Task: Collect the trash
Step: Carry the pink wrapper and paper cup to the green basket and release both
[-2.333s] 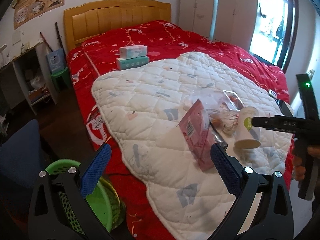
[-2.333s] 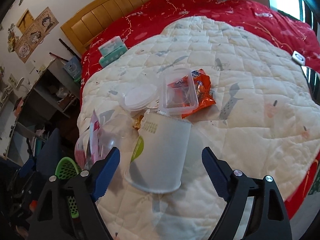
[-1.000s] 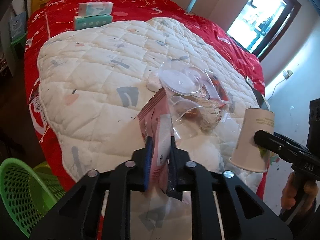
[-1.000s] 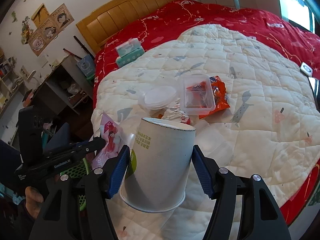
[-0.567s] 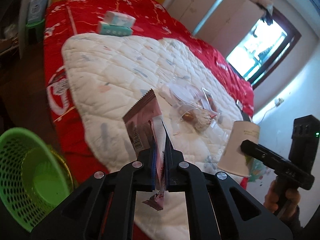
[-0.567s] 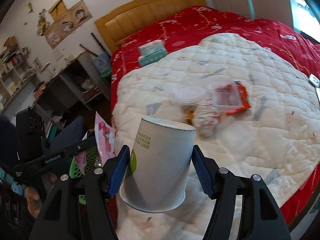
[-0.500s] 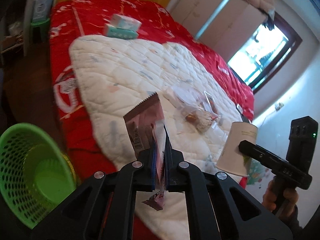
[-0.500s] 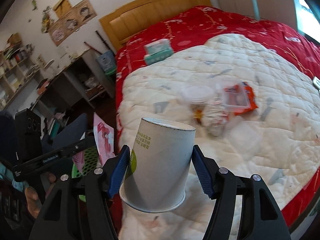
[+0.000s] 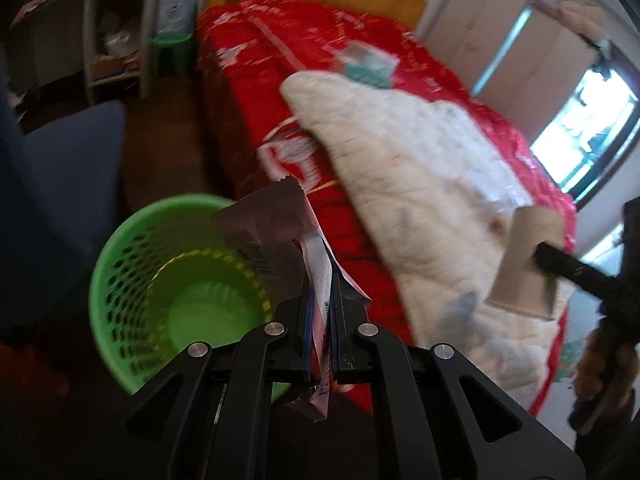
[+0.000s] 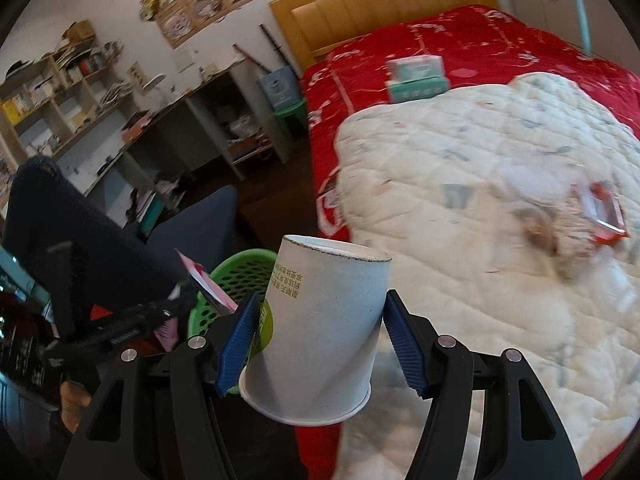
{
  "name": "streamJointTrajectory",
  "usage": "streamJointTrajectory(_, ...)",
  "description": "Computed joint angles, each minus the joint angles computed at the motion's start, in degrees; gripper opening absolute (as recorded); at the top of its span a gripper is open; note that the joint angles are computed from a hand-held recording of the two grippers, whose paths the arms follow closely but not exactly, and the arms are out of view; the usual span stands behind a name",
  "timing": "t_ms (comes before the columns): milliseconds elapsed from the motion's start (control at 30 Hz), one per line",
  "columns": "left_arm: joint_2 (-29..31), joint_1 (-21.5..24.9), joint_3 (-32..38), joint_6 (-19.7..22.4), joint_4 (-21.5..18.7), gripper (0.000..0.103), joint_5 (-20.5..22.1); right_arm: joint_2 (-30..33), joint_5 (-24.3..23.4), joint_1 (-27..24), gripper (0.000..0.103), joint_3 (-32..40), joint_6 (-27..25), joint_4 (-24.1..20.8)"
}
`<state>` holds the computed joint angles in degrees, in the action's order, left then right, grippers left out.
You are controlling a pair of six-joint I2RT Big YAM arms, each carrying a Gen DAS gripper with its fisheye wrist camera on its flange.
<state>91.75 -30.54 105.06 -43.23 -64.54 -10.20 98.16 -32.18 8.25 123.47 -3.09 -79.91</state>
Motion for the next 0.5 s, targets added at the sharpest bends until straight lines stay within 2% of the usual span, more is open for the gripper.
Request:
streamJointTrajectory(200, -2.3, 2.1, -7.3, -3.1, 0.7, 0.009, 2.2, 1.1, 0.2, 2.8, 0.061, 0.8, 0.2, -0.2)
streamJointTrajectory(267, -2.9, 2.8, -9.5, -4.3, 1.0, 0.017, 3.6, 1.5, 0.2, 3.4, 0.061, 1.1, 0.3, -0.5)
streamJointTrajectory(300, -3.1, 2.8, -10.1, -4.7, 0.8, 0.028, 3.8, 1.7, 0.2, 3.7, 0.061, 1.1, 0.3, -0.6)
streamJointTrajectory(333, -3.2, 2.9, -10.4, -5.2, 0.3, 0.046, 3.7, 1.7, 0.2, 4.0, 0.061, 1.0, 0.3, -0.6)
streamJointTrajectory(367, -3.7, 3.1, -11.4, -6.0, 0.2, 0.054, 3.5, 1.8, 0.2, 4.3, 0.061, 0.9, 0.2, -0.6)
streamJointTrajectory(400, -4.2, 3.1, -12.3, -6.3, 0.7, 0.058, 3.4, 1.9, 0.5, 4.7, 0.061, 0.8, 0.1, -0.6)
streamJointTrajectory(500, -5.7, 3.6, -14.5, -7.2, 1.1, 0.058, 4.1, 2.5, 1.0, 5.8, 0.061, 1.0, 0.0, -0.7)
